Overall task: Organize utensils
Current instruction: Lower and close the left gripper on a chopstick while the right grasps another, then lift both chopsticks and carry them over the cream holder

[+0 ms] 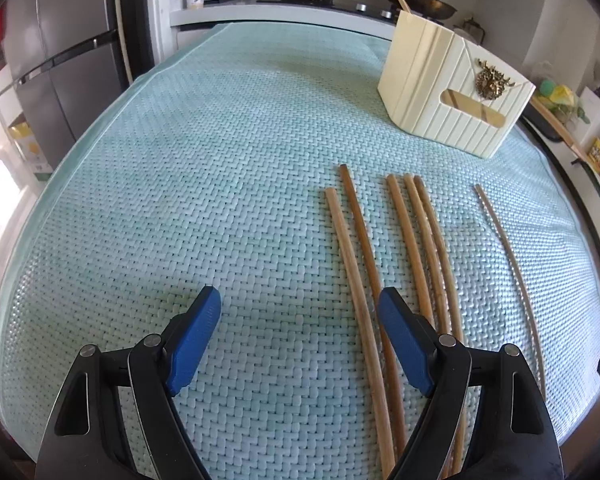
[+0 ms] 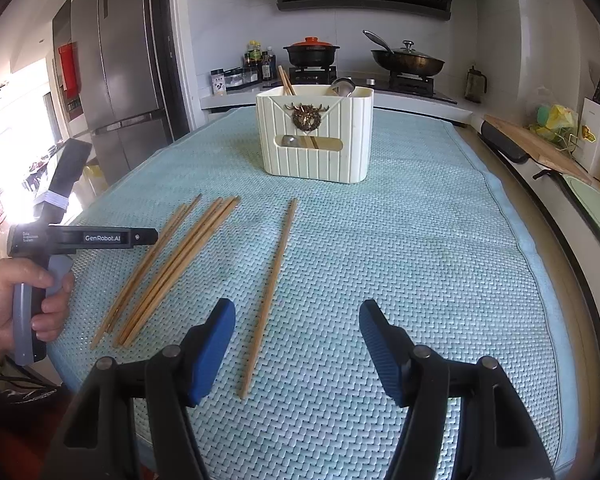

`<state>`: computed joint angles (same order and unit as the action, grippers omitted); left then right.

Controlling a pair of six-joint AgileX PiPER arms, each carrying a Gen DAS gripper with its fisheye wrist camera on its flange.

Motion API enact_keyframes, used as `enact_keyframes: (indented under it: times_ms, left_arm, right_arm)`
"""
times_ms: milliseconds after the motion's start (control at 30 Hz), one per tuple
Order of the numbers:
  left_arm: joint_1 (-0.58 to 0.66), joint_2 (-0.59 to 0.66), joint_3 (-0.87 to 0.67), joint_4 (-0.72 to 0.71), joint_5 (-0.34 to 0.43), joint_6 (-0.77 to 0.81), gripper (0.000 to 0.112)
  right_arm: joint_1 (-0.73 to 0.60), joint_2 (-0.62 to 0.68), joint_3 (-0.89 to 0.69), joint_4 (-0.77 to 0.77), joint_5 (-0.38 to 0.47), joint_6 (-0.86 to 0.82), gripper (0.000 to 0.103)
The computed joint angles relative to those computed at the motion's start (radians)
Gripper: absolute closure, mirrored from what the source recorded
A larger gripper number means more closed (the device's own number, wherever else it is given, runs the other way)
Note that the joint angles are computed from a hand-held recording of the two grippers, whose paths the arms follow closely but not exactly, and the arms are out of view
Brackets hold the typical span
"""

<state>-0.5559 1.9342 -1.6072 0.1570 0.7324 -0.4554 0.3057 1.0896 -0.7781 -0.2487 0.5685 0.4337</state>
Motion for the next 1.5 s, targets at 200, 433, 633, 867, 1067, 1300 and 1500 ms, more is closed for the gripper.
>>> enact_keyframes:
  times_ms: [200, 433, 633, 867, 1067, 1300, 1500]
  left_arm:
    - [-0.005, 0.040, -0.051, 0.070, 0.030, -0.034, 0.030]
    - [-0.005, 0.071, -0.106, 0.063, 0.068, -0.009, 0.030]
    - [0.030, 0.113, -0.192, -0.072, 0.099, 0.115, 0.037]
    - [0.051, 0.222, -0.393, -0.121, 0.227, 0.191, 0.046]
    - [0.031, 0.327, -0.591, -0.081, 0.363, 0.230, 0.049]
    - [0.008, 0.321, -0.589, -0.075, 0.359, 0.234, 0.096]
    - [0.034, 0.302, -0.551, -0.132, 0.311, 0.216, 0.107]
  right_arm:
    - [-0.050, 0.064, -0.037, 0.101, 0.002, -0.124, 0.037]
    - [-0.131, 0.272, -0.144, 0.309, -0.005, -0.355, 0.037]
    - [-0.139, 0.481, -0.316, 0.395, -0.005, -0.448, 0.037]
    - [-0.116, 0.697, -0.606, 0.304, 0.136, -0.383, 0.047]
    - [-0.120, 0.793, -0.752, 0.300, 0.226, -0.354, 0.070]
    - [-0.142, 0.832, -0.808, 0.319, 0.252, -0.366, 0.096]
    - [-0.230, 0.758, -0.732, 0.508, 0.191, -0.497, 0.097]
